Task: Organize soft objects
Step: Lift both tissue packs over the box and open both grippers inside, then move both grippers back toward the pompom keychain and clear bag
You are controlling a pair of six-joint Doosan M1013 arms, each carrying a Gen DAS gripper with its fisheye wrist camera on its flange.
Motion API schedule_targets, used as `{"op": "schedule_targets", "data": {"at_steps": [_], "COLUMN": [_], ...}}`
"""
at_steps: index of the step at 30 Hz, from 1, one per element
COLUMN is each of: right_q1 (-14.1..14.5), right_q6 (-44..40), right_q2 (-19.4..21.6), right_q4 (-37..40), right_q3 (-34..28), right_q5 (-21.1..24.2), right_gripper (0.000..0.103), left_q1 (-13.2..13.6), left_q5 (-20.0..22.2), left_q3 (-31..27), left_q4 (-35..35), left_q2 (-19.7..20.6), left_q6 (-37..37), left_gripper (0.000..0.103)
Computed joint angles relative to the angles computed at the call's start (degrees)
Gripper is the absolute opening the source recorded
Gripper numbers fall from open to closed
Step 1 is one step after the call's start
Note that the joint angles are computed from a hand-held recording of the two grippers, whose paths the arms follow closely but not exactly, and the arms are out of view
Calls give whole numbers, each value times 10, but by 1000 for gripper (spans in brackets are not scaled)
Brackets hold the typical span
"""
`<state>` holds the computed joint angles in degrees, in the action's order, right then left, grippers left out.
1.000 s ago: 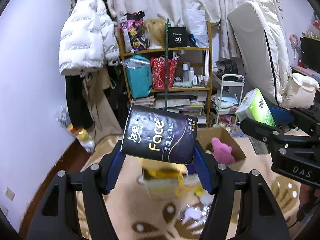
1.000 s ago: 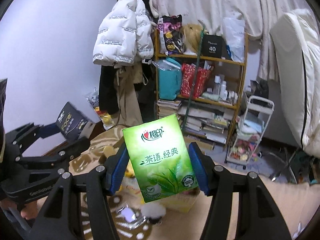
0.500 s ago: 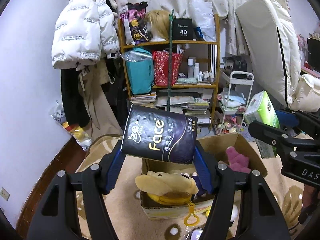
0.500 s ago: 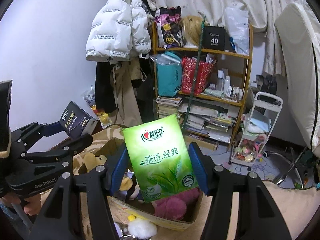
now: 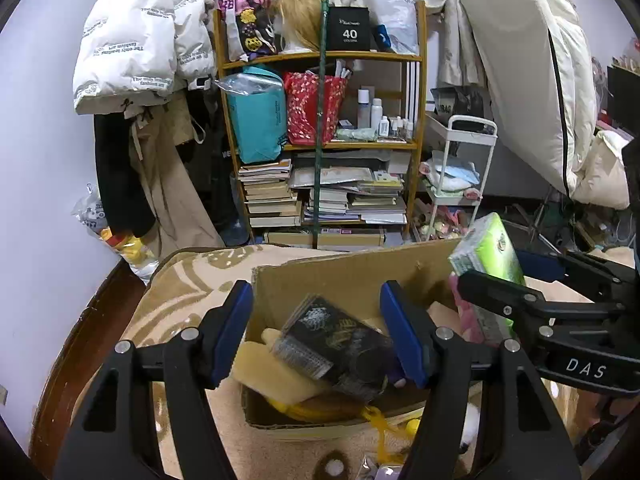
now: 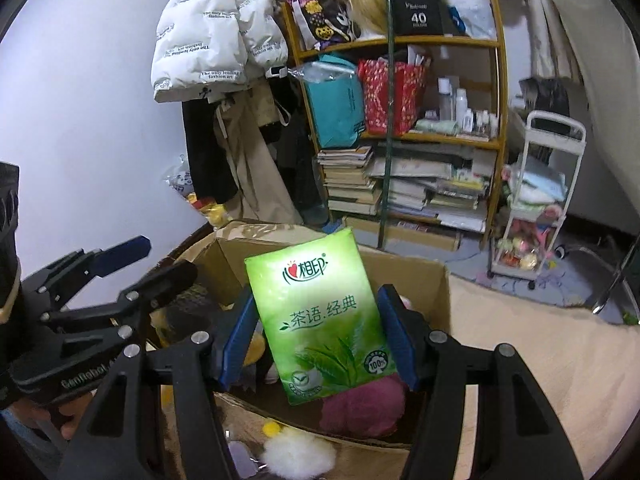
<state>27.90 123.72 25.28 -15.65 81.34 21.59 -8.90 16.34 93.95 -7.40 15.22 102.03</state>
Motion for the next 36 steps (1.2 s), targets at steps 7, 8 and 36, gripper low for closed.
{"op": "schedule_targets", "data": {"at_steps": [7,8,36], "right_q1": [-6,-8,22], "right_q6": [-12,-16,146], "right_q2": [0,0,-78], "right_q4": [39,49,-111], "right_q3": [5,7,72], "right_q5": [-7,-10,6], "right_gripper": [65,70,103], "left_q1": [2,3,-4], "left_q5": [8,8,17], "left_q3": [-1,0,65], "left_q4": [18,28,212], "left_q2": [0,-1,-79], "left_q6": [-34,-45,-217], "left_gripper": [68,72,97]}}
